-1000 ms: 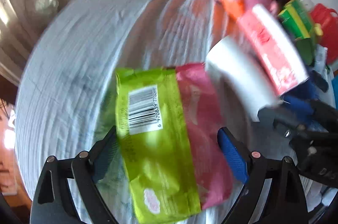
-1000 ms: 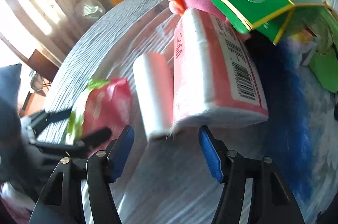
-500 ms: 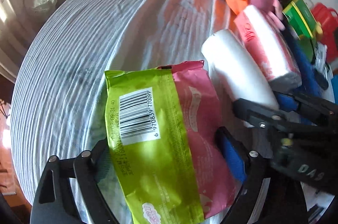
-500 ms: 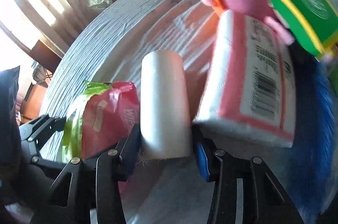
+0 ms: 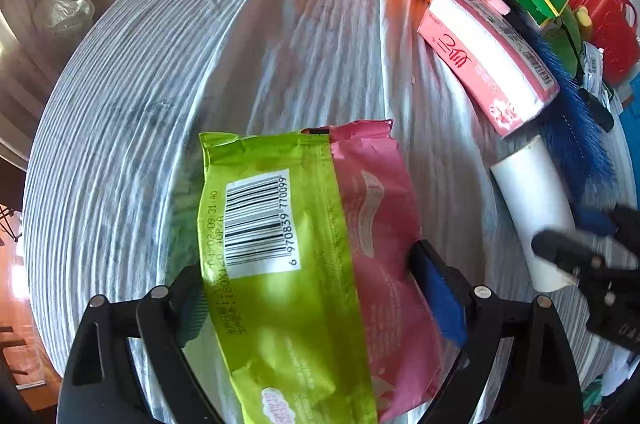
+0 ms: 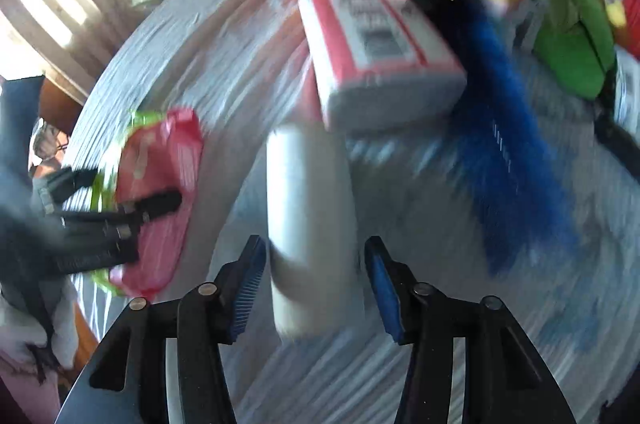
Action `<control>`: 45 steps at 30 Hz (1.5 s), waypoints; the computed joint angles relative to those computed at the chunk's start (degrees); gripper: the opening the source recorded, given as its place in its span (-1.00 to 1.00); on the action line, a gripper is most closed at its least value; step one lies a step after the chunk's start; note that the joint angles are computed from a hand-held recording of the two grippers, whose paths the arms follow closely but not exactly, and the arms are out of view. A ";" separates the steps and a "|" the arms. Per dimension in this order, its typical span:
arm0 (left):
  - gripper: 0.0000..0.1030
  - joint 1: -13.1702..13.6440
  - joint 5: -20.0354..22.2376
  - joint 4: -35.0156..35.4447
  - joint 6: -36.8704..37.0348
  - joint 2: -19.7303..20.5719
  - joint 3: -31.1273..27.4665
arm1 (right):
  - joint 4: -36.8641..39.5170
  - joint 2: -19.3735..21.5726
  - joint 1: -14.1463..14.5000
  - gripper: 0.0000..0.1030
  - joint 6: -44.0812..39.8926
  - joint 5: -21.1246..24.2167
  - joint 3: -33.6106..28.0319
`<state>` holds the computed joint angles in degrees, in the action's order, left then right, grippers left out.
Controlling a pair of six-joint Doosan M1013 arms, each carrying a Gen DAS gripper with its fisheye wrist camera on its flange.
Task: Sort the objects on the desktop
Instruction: 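Grasp the white paper tube with the right tool while the left tool holds the wipes pack, then carry the wipes pack and paper tube with both tools over the blue crate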
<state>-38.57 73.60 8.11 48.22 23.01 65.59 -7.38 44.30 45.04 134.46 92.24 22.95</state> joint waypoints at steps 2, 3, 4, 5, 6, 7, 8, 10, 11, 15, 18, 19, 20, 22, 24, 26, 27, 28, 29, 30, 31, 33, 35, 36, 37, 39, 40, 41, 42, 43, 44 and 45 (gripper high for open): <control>0.84 0.01 -0.09 0.18 -0.28 0.21 -0.04 | -2.19 2.35 0.26 0.12 -0.93 3.31 -4.06; 0.84 -0.08 -0.45 0.72 -0.52 0.18 0.11 | -3.10 3.98 0.65 0.12 -1.11 5.63 -6.92; 0.84 -0.22 -0.89 1.40 -0.79 0.15 0.31 | -3.15 5.04 0.59 0.11 -1.22 6.70 -8.43; 0.82 -0.31 -1.17 1.75 -0.99 0.08 0.46 | -2.86 4.52 0.16 -0.02 -1.30 8.01 -7.56; 0.76 -0.45 -1.57 2.19 -1.07 -0.11 0.69 | -3.09 5.59 0.58 -0.07 -1.24 7.93 -8.99; 0.66 -0.53 -2.18 2.45 -1.27 -0.42 1.01 | -4.01 6.20 0.77 -0.12 -1.81 8.71 -10.10; 0.61 -0.59 -2.90 2.55 -1.49 -0.84 1.35 | -4.32 5.91 1.00 -0.12 -1.75 8.73 -9.83; 0.38 -0.93 -4.21 3.67 -1.83 -1.73 1.74 | -4.41 4.37 1.32 -0.12 -0.71 7.12 -7.61; 0.33 -1.13 -4.49 4.37 -1.72 -1.95 1.71 | -4.85 4.02 1.52 -0.12 -0.62 7.06 -7.37; 0.21 -1.66 -4.26 3.99 -0.94 -1.54 0.33 | -6.95 0.80 2.22 -0.12 0.60 5.64 -3.69; 0.27 -1.43 -2.02 1.46 0.25 -1.51 -0.75 | -6.80 -1.52 2.20 -0.12 2.72 3.92 0.10; 0.42 -1.19 -1.45 -0.30 0.79 -1.53 -0.66 | -6.52 -1.69 2.09 -0.12 2.77 3.53 0.56; 0.48 -0.97 -0.60 -2.44 1.62 -0.93 -1.66 | -5.84 -1.83 1.89 -0.12 2.90 3.07 1.06; 0.78 -0.24 -0.53 -5.69 4.00 -0.53 -1.08 | -4.58 -1.29 1.70 -0.12 3.16 2.36 0.93; 0.99 -0.19 1.98 -6.97 5.74 0.52 -1.89 | -4.05 -0.60 1.74 -0.12 3.11 2.24 0.29; 1.00 -1.39 5.33 -3.73 6.69 1.93 -3.75 | -3.19 -1.72 1.68 -0.12 3.20 0.44 2.76; 1.00 -2.19 7.53 -1.34 5.87 2.88 -5.00 | -2.92 -2.25 1.69 -0.12 3.26 -0.61 4.01; 1.00 -2.51 8.19 -0.33 4.52 3.26 -5.51 | -2.70 -2.48 1.64 -0.12 3.24 -1.08 4.71; 1.00 -2.58 8.29 0.09 2.48 3.37 -5.66 | -2.41 -2.95 1.57 -0.12 3.53 -1.75 5.83; 1.00 -2.63 8.41 0.41 1.28 3.43 -5.74 | -2.03 -3.47 1.48 -0.12 4.02 -2.47 7.01; 1.00 -2.77 8.19 1.09 -0.48 3.37 -5.61 | -1.78 -3.90 1.45 -0.12 4.29 -2.98 7.98; 1.00 -3.08 7.42 2.22 -2.02 3.03 -4.99 | -1.35 -4.50 1.30 -0.12 4.75 -3.59 9.55; 1.00 -3.10 5.96 2.36 -0.38 2.43 -4.00 | -0.98 -4.83 1.15 -0.12 5.16 -4.22 10.68; 1.00 -3.27 4.52 2.95 0.23 1.80 -2.93 | -0.94 -4.77 1.13 -0.12 5.28 -4.00 10.80; 1.00 -3.42 3.73 3.30 0.22 1.38 -2.22 | -1.06 -4.73 1.18 -0.11 5.34 -3.84 10.83; 0.92 -3.58 3.34 3.32 0.14 0.75 -1.45 | -1.86 -3.80 1.44 -0.08 4.52 -2.17 9.16; 0.82 -3.66 3.44 3.40 -0.05 0.56 -1.31 | -2.31 -3.25 1.60 0.00 4.40 -1.22 8.16; 0.77 -3.73 3.22 3.40 -0.53 0.19 -0.94 | -2.78 -2.77 1.74 0.08 4.51 -0.17 7.26; 0.67 -3.62 1.94 2.77 -0.41 -0.62 0.05 | -3.33 -2.43 1.91 0.12 4.54 0.71 6.57; 0.63 -3.49 0.74 2.10 -1.35 -1.40 1.05 | -3.86 -2.31 2.08 0.17 4.66 1.20 6.27; 0.61 -3.52 -0.24 2.03 -2.25 -2.15 2.04 | -4.18 -2.36 2.24 0.17 5.46 1.48 6.41; 0.58 -3.57 -0.73 2.13 -2.69 -2.55 2.59 | -3.82 -2.47 2.27 0.17 5.92 1.73 6.83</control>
